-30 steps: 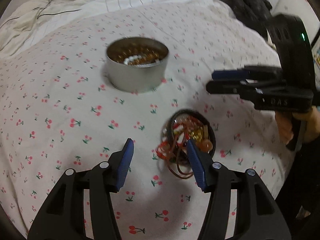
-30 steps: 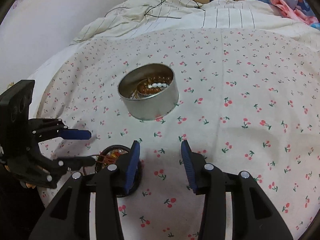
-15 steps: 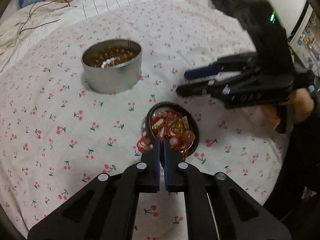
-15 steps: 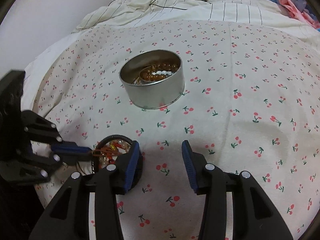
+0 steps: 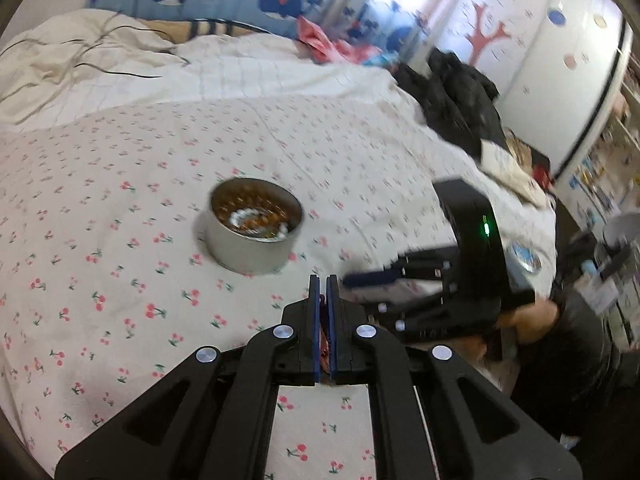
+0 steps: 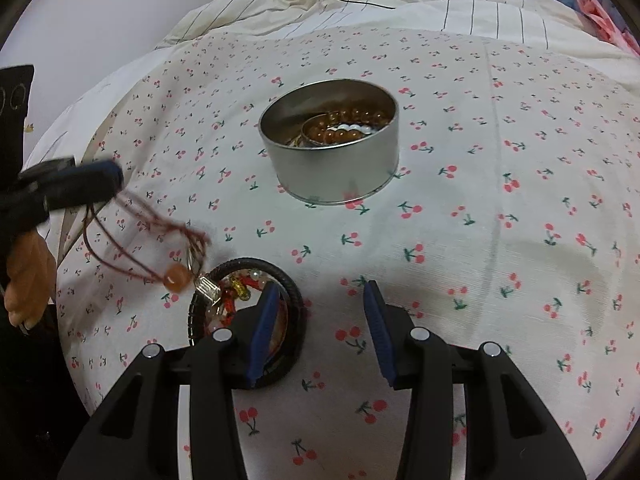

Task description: Organize jewelry

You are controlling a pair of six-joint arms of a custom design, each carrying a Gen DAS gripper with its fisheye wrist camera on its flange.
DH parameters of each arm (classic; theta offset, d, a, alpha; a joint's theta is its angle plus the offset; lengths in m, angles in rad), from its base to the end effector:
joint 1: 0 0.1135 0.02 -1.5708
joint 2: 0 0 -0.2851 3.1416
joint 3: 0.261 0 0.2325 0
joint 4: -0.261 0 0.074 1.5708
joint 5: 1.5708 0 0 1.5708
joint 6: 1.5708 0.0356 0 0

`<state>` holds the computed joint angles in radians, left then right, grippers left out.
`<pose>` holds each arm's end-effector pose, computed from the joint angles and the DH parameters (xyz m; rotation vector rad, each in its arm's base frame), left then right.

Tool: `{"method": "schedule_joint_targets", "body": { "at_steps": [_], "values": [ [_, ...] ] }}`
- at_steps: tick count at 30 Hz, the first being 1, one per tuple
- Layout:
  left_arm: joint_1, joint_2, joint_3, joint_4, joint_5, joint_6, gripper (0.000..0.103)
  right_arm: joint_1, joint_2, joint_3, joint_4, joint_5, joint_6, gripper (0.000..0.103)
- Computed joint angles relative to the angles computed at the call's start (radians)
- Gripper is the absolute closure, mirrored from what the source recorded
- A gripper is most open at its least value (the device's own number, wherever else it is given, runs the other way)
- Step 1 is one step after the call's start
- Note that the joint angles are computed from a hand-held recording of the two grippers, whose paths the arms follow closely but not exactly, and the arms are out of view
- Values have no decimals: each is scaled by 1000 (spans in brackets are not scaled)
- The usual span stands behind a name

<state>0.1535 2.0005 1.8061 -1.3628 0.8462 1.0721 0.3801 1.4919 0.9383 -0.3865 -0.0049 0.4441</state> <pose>0.3718 0.0305 0.2906 1.1124 2.2320 -0.9089 0.2644 0.1058 0.2421 0.0794 2.5436 0.3382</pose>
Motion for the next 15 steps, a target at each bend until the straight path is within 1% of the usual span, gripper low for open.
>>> {"method": "schedule_joint_targets", "body": {
  "at_steps": [1, 3, 4, 6, 8, 10, 13, 15],
  "values": [
    [1, 7, 10, 8, 7, -23, 100, 1, 5, -1, 8, -3, -1, 60],
    [5, 18, 24, 22, 11, -54, 100, 5, 18, 2, 18, -16, -8, 68],
    [5, 20, 26, 28, 10, -67, 100, 8, 23, 4, 19, -18, -11, 70],
    [7, 19, 22, 44, 5, -82, 100, 18, 31, 12, 20, -23, -18, 89],
    [9, 21, 18, 52, 3, -86, 100, 23, 27, 15, 18, -19, -20, 90],
    [13, 24, 18, 57, 1, -89, 100, 10, 9, 3, 37, -57, -15, 92],
    [11, 32, 27, 64, -4, -103, 100, -4, -22, -13, 62, -95, -7, 92],
    [7, 34, 27, 70, -21, -108, 100, -5, -30, -10, 59, -91, -5, 92]
  ]
}}
